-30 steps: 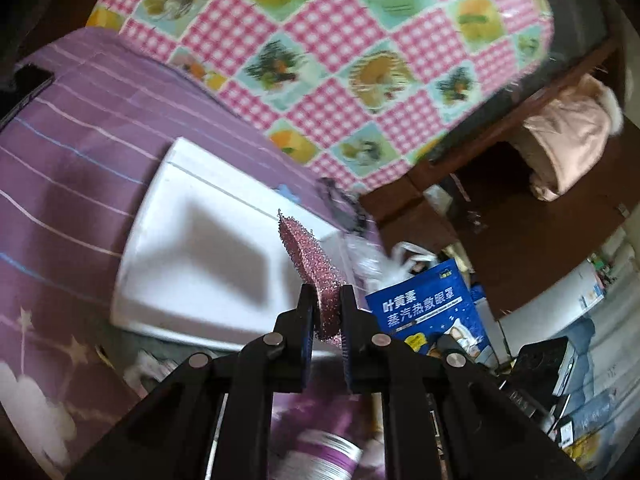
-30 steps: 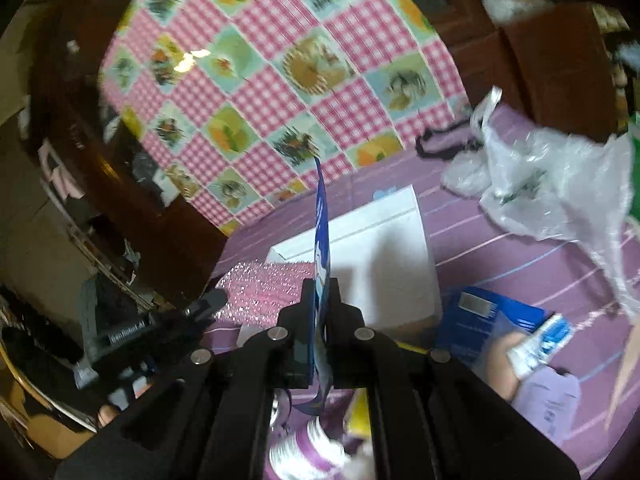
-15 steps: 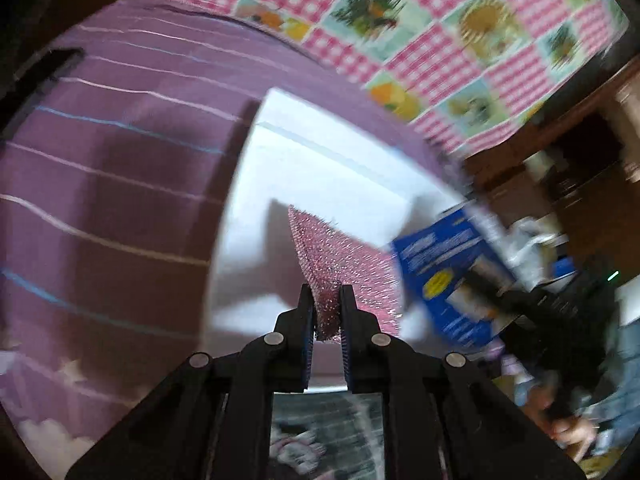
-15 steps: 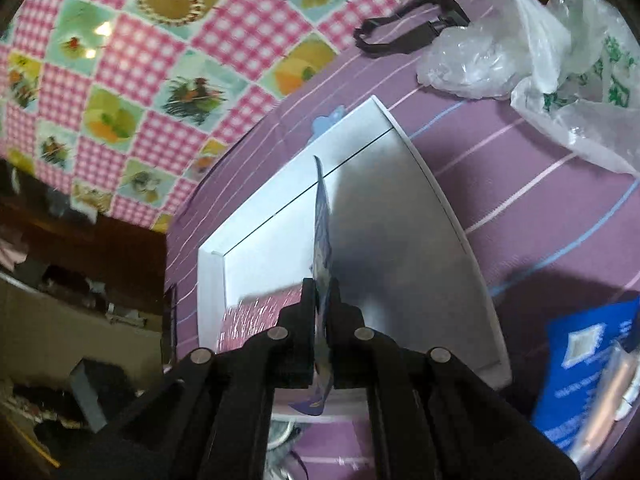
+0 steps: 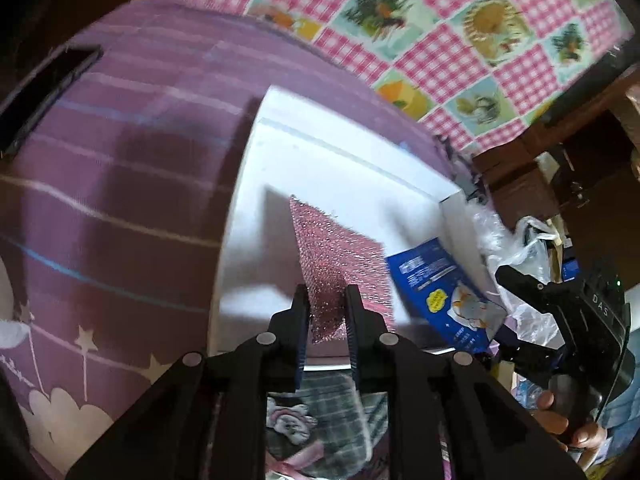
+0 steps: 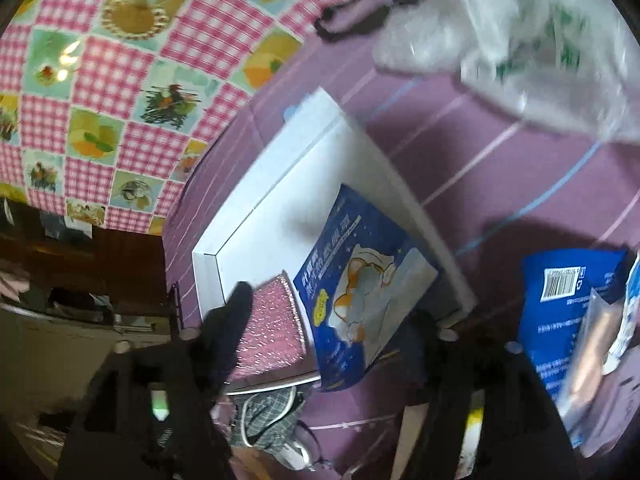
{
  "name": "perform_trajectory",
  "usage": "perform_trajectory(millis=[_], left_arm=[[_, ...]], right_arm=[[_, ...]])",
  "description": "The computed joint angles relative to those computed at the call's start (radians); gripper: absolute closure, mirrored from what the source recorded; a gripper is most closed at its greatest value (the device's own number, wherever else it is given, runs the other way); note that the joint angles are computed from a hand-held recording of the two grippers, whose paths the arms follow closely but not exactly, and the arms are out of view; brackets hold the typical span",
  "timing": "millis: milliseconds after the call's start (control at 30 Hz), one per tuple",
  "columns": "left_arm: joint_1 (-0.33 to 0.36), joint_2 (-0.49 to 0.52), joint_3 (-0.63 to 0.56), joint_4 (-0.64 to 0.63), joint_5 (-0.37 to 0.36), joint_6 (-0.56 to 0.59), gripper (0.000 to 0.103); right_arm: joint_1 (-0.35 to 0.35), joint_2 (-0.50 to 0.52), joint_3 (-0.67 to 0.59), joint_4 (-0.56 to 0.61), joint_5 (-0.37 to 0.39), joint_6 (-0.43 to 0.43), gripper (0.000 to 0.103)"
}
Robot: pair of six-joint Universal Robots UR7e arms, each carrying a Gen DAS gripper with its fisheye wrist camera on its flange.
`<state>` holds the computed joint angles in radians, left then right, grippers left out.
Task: Organize soft objects
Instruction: 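Carry the bag and pad over the white tray and release both inside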
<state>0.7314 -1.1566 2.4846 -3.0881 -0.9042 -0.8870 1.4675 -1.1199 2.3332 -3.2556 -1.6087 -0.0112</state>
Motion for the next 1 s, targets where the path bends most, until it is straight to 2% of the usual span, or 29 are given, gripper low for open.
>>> perform_trajectory(millis=[33, 67, 100, 167, 200, 333, 400, 433, 467, 500, 533, 567, 633, 700, 800, 833, 867, 900, 933, 1000], left_arm=[[-0.011, -0.001, -0.003, 0.008, 0.015, 0.005, 0.083], [-0.026, -0.007, -0.005, 0.036, 0.034, 0.002, 0.074], [-0.032, -0.010, -0.013, 0.067, 0.047, -0.002, 0.061], [-0.044, -0.018, -0.019, 0.114, 0.073, -0.015, 0.044], [-0.051, -0.021, -0.019, 0.130, 0.094, -0.024, 0.042], [-0.061, -0.029, -0.016, 0.156, 0.126, -0.044, 0.042], [-0.069, -0.025, -0.009, 0.134, 0.140, -0.035, 0.042], [-0.069, -0.018, -0.008, 0.115, 0.139, -0.022, 0.042], [-0.066, -0.014, -0.004, 0.093, 0.129, -0.005, 0.052], [-0.055, -0.003, -0.003, 0.051, 0.104, 0.024, 0.078], [-0.037, 0.008, -0.007, 0.020, 0.069, 0.049, 0.089], [-0.020, 0.016, -0.011, 0.005, 0.041, 0.061, 0.095], [-0.004, 0.038, -0.018, -0.007, 0.039, 0.059, 0.095], [-0.001, 0.058, -0.027, 0.007, 0.064, 0.048, 0.095], [-0.004, 0.077, -0.039, 0.048, 0.102, 0.029, 0.095], [-0.005, 0.080, -0.043, 0.064, 0.110, 0.027, 0.095], [-0.003, 0.084, -0.051, 0.083, 0.110, 0.025, 0.095], [0.001, 0.088, -0.056, 0.093, 0.110, 0.025, 0.095], [0.000, 0.092, -0.061, 0.103, 0.117, 0.025, 0.095], [-0.005, 0.095, -0.072, 0.140, 0.133, 0.024, 0.095]], right_arm=[[0.006, -0.011, 0.002, 0.006, -0.012, -0.012, 0.032], [0.007, -0.020, 0.004, 0.015, -0.014, -0.017, 0.032], [0.009, -0.030, 0.007, 0.029, -0.015, -0.025, 0.032], [0.018, -0.053, 0.005, 0.077, -0.025, -0.051, 0.032], [0.025, -0.066, 0.005, 0.107, -0.037, -0.070, 0.033], [0.038, -0.101, 0.010, 0.175, -0.051, -0.139, 0.032], [0.056, -0.106, 0.013, 0.162, -0.067, -0.186, 0.033], [0.067, -0.104, 0.017, 0.133, -0.077, -0.218, 0.037], [0.076, -0.099, 0.022, 0.098, -0.084, -0.253, 0.054], [0.086, -0.094, 0.023, 0.076, -0.098, -0.281, 0.069], [0.103, -0.086, 0.016, 0.077, -0.136, -0.303, 0.072], [0.110, -0.085, 0.009, 0.093, -0.153, -0.315, 0.073], [0.110, -0.072, -0.004, 0.111, -0.143, -0.351, 0.074], [0.117, -0.025, -0.040, 0.123, -0.171, -0.372, 0.074], [0.137, 0.083, -0.102, 0.103, -0.261, -0.412, 0.074], [0.146, 0.133, -0.137, 0.117, -0.315, -0.426, 0.074], [0.144, 0.153, -0.158, 0.151, -0.330, -0.420, 0.077], [0.132, 0.179, -0.183, 0.192, -0.329, -0.402, 0.084], [0.127, 0.176, -0.190, 0.192, -0.306, -0.404, 0.085], [0.127, 0.182, -0.205, 0.196, -0.323, -0.375, 0.087]])
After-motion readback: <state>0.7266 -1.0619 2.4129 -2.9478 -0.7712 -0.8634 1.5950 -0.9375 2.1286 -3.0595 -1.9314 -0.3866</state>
